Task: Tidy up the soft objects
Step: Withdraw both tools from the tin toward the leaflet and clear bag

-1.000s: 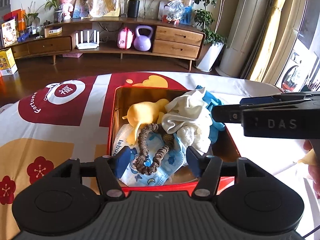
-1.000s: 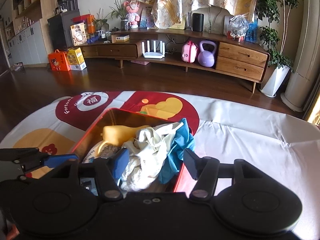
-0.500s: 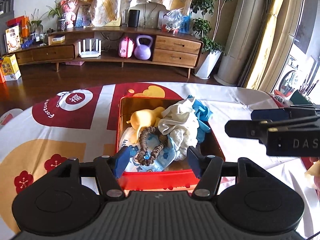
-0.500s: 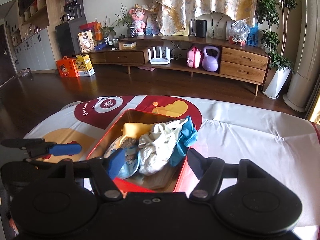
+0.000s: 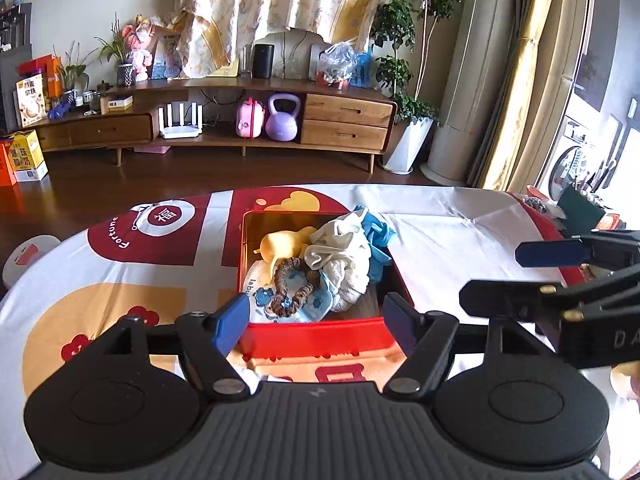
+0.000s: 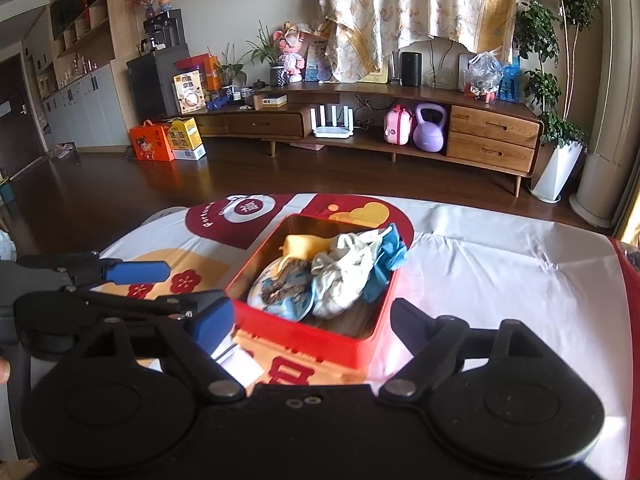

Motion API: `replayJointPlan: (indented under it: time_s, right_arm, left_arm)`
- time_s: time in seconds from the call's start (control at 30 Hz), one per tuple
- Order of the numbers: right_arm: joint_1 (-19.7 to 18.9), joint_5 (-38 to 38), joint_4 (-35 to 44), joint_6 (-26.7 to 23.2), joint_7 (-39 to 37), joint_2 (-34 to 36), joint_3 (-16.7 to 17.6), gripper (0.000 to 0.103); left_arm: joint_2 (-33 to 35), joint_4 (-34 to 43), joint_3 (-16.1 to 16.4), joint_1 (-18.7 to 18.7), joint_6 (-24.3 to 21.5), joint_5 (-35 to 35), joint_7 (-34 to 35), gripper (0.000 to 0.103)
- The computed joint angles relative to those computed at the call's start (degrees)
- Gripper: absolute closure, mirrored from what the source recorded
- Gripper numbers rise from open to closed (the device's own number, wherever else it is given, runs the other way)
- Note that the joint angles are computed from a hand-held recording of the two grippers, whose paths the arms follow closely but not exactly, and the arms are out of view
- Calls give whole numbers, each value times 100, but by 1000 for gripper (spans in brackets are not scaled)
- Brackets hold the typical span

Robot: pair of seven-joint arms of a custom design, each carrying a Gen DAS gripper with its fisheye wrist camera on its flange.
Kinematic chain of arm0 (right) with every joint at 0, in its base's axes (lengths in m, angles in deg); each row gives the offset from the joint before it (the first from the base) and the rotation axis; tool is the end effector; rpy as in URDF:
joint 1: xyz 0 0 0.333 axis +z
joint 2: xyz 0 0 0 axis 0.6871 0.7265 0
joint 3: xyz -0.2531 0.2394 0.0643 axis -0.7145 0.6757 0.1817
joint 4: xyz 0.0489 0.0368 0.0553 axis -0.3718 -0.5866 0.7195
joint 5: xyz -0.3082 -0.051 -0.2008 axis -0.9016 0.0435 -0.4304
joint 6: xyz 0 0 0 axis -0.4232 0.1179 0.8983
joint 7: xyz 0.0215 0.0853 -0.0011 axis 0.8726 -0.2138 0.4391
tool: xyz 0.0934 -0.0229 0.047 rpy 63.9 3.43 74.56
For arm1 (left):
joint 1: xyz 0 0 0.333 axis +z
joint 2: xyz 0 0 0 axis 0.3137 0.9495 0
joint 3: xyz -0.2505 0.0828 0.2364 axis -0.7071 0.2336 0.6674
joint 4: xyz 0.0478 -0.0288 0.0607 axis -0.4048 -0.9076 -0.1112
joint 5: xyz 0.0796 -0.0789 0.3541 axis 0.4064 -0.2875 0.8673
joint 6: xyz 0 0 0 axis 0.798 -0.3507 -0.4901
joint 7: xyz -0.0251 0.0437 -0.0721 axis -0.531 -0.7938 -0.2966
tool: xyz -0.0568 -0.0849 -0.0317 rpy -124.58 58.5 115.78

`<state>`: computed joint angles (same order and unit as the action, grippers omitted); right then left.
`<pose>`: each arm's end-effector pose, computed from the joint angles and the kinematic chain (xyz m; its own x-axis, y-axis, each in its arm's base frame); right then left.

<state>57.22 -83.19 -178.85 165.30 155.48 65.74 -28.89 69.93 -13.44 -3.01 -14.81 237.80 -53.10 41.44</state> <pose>0.4041 0.2982 0.6076 0.0683 -0.9941 -0.0846 -0.6213 0.0239 -0.7832 0.5028 -0.4986 0.5667 -0.4774 -0.8687 0.1322 -0.5841 0.2013 -0.7863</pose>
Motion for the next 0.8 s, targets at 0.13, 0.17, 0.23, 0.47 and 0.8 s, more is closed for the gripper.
replayJointPlan:
  time_s: [0.13, 0.17, 0.23, 0.47, 0.8]
  right_arm:
    - [8, 12, -205, 24, 156, -243, 108, 11]
    - [-10, 20, -252, 44, 191, -299, 140, 9]
    - [-57, 45, -365, 89, 260, -423, 214, 6]
    - [-203, 247, -633, 159, 320, -697, 518, 2]
    - [-335, 469, -983, 337, 470, -876, 884, 0]
  left_arm:
    - [-277, -349, -25, 39, 89, 24, -80, 29]
    - [-346, -437, -40, 55, 110, 34, -86, 29]
    - [-489, -602, -22, 42, 125, 142, -181, 27]
    - [-883, -1143, -15, 82, 348, 646, -741, 22]
    - [-1144, -1614, -213, 250, 413, 876, -983, 20]
